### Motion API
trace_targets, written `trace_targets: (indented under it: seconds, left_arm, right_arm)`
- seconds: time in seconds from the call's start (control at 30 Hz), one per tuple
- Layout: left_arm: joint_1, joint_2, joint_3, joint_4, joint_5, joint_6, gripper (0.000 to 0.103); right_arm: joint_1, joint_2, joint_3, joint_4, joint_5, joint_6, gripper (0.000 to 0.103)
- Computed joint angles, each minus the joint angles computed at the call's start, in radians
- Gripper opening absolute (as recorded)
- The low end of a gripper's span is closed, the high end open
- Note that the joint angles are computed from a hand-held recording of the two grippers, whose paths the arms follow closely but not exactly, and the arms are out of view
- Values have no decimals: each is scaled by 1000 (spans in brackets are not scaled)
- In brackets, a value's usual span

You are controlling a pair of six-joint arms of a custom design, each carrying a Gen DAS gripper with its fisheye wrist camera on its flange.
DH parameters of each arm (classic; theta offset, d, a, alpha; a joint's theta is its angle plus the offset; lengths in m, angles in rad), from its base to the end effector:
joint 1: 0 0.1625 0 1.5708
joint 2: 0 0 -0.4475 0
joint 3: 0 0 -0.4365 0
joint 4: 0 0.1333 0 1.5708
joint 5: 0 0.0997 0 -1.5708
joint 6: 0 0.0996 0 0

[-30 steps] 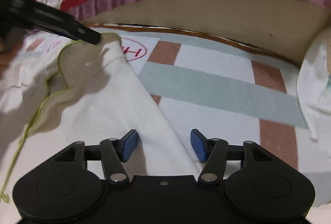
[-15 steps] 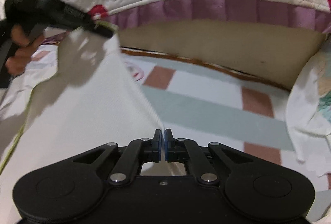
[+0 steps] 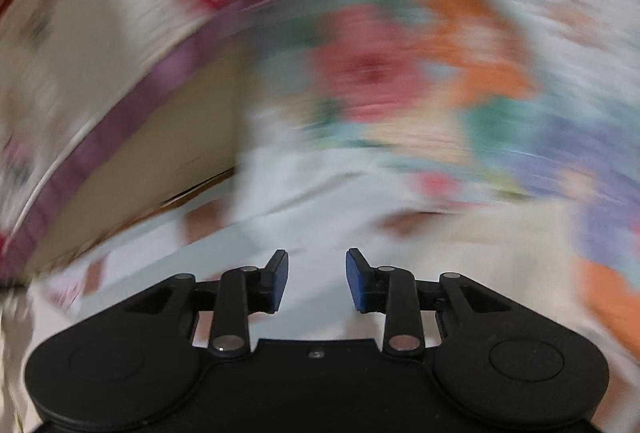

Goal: Fold clothes

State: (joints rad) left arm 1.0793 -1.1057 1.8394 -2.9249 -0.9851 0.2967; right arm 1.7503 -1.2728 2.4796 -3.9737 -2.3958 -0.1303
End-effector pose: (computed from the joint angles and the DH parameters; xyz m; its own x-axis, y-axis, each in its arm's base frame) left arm -0.1427 -0.6657 0.2606 -0.7354 0.3149 -0.6001 0.6264 0.6538 -0.4245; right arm 0.1281 -0.3692 0.2504 -0.7745 0.5000 0.3875 -0.1674 0.4287 -0.8878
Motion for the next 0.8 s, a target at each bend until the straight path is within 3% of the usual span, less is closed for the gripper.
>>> trace_targets:
  seconds: [0.03, 0.17, 0.27, 0.33, 0.4, 0.6, 0.7, 0.73, 0.77, 0.8]
  left_arm:
    - [-9, -3, 11, -32, 7, 11, 19]
    - [-40, -2, 44, -152, 35, 31, 20]
    - [-43, 22, 36, -241, 87, 82, 19]
    - [-26, 4, 5, -124, 73, 24, 17]
    - [-23, -31, 13, -37, 13, 11, 18]
    - [-58, -115, 106, 138, -168, -18, 35]
    - [-83, -122, 147, 193, -251, -64, 36]
    - [-92, -121, 159, 207, -278, -75, 36]
    - [-101, -118, 171, 214, -298, -81, 36]
    - [-110, -114, 182, 208, -304, -77, 36]
  right_arm:
    - [-18, -63, 42, -7, -17, 27, 37]
    - [-84, -323, 153, 148, -56, 177, 38]
    - [-127, -369, 207, 128, -47, 219, 44]
    - [-167, -365, 229, 112, -5, 244, 49]
    - [-200, -351, 242, 93, 26, 269, 51]
    - [-314, -278, 250, -32, 160, 377, 59]
    - [-332, -197, 201, -142, 154, 339, 60]
    - [-324, -188, 170, -130, 128, 327, 53]
    - [-312, -187, 143, -92, 106, 325, 36]
    - [-282, -191, 120, -50, 80, 295, 9]
